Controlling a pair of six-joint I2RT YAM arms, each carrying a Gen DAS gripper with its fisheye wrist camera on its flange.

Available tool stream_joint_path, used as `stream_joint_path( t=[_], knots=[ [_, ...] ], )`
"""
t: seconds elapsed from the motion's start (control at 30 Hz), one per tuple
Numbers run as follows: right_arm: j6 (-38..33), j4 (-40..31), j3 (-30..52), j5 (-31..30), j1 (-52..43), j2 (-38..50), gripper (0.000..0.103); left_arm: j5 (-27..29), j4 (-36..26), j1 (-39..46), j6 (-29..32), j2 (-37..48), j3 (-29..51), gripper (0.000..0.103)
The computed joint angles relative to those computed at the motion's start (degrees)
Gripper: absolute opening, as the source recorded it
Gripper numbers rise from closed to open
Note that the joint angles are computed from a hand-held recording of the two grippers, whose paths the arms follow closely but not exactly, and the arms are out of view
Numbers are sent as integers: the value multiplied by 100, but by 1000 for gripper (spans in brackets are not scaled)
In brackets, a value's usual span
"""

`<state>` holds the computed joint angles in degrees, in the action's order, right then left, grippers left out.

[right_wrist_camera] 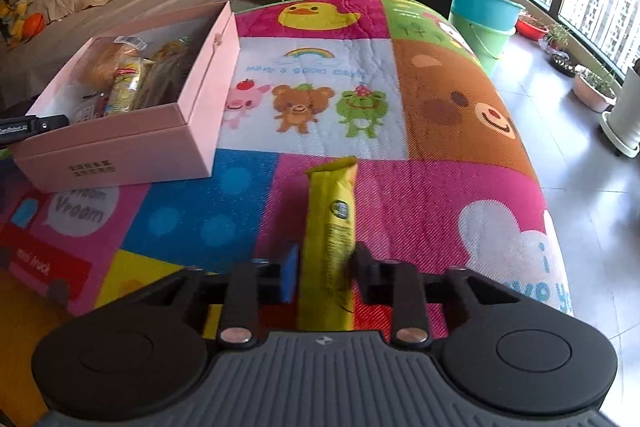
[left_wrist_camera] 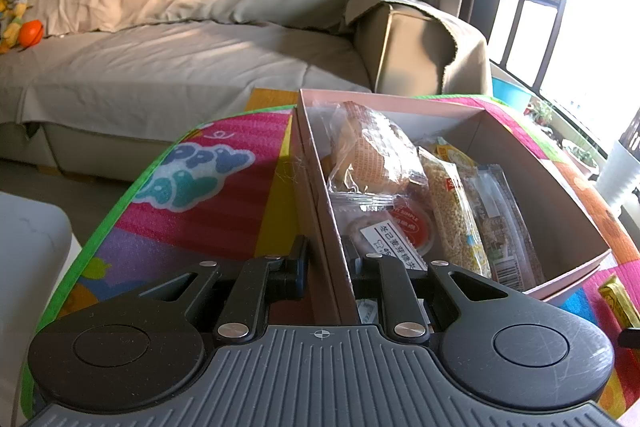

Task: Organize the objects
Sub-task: 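Move the right tool to the yellow snack bar and grasp it, then lower the yellow snack bar into the pink box and open the right tool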

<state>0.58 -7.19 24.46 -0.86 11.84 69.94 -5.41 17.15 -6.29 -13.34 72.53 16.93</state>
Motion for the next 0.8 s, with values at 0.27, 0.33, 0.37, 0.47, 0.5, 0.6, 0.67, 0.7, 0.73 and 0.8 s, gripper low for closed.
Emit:
stream_joint_path(
  t=[0.27, 0.33, 0.37, 0.47, 0.5, 0.6, 0.67, 0.7, 0.73, 0.8],
  knots=[
    [32, -559, 25, -3, 161, -543, 23, 3, 93, -5, -18, 44, -15, 19],
    [64, -682, 37, 16, 213, -746, 22, 6, 100, -3, -14, 49, -19, 19],
    [93, -783, 77, -1, 231, -871, 22, 11, 102, 0, -15, 47, -21, 19],
    [109, -1035, 251, -68, 263, -1138, 22, 41, 135, 34, 7, 67, -27, 19],
    [101, -1074, 313, -68, 278, -1186, 22, 41, 135, 34, 7, 67, -27, 19],
    [103, -1260, 580, -36, 394, -1391, 22, 44, 145, 38, 8, 71, -30, 19],
    [127, -1308, 834, -92, 478, -1440, 22, 34, 161, 19, -7, 94, -20, 19],
    [136, -1310, 968, -121, 529, -1450, 22, 32, 173, 10, -15, 119, -5, 19],
    [144, -1310, 1121, -143, 588, -1447, 22, 44, 162, 27, -5, 97, -17, 19],
    [190, -1164, 1464, -190, 734, -1342, 22, 30, 172, 7, -17, 119, -5, 19]
  ],
)
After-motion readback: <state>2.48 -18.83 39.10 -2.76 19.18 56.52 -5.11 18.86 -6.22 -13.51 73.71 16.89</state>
